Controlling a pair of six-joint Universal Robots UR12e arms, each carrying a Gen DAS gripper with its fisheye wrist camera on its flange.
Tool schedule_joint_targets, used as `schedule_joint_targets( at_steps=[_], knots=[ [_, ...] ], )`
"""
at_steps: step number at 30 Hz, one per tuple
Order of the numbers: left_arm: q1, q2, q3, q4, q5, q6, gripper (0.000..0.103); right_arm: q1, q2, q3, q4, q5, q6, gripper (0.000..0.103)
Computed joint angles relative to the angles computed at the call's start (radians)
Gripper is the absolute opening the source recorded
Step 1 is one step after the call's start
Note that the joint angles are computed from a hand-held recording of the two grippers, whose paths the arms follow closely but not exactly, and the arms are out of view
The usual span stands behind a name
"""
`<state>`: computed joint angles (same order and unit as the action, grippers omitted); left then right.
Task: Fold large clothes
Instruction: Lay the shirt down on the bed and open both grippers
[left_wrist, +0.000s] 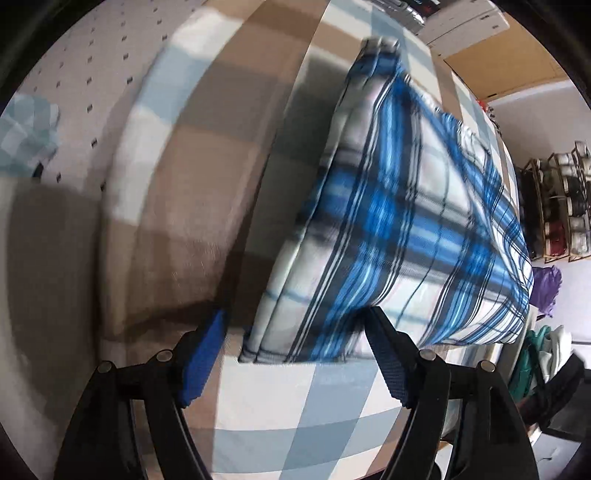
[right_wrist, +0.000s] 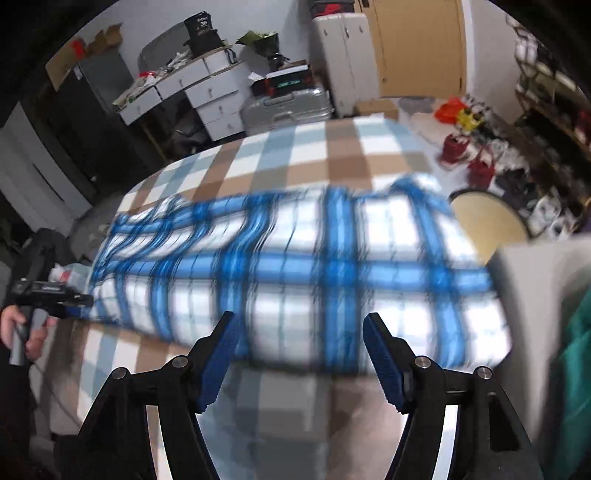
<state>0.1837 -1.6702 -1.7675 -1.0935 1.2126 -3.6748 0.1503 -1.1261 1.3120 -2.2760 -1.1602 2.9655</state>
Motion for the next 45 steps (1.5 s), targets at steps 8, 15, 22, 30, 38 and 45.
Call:
schedule_joint_targets(
  at_steps=[8, 15, 22, 30, 38, 45],
  knots=[
    [-0.062, -0.004, 0.015, 0.026, 0.201, 0.07, 0.058, -0.013, -0.011, 0.069, -0.104, 0.043, 0.154, 0.069],
    [-0.111, -0.022, 0.037, 0.019, 0.326, 0.103, 0.003, 0.038, 0.063, -0.046, -0.057, -0.198, 0.126, 0.069],
    [-0.106, -0.003, 0.015, 0.017, 0.286, 0.153, 0.002, 0.069, 0.108, -0.098, 0.047, -0.367, 0.0, 0.067],
    [-0.085, 0.019, -0.019, 0.031, 0.213, 0.13, 0.001, 0.047, 0.081, -0.059, 0.058, -0.316, -0.001, 0.067],
    [-0.045, 0.08, -0.066, -0.005, 0.211, 0.129, 0.0, 0.042, 0.023, 0.033, 0.039, -0.301, -0.074, 0.065],
    [-0.037, 0.149, -0.081, 0.057, 0.225, 0.076, 0.0, -0.027, -0.053, 0.123, 0.015, -0.033, 0.0, 0.065]
  ],
)
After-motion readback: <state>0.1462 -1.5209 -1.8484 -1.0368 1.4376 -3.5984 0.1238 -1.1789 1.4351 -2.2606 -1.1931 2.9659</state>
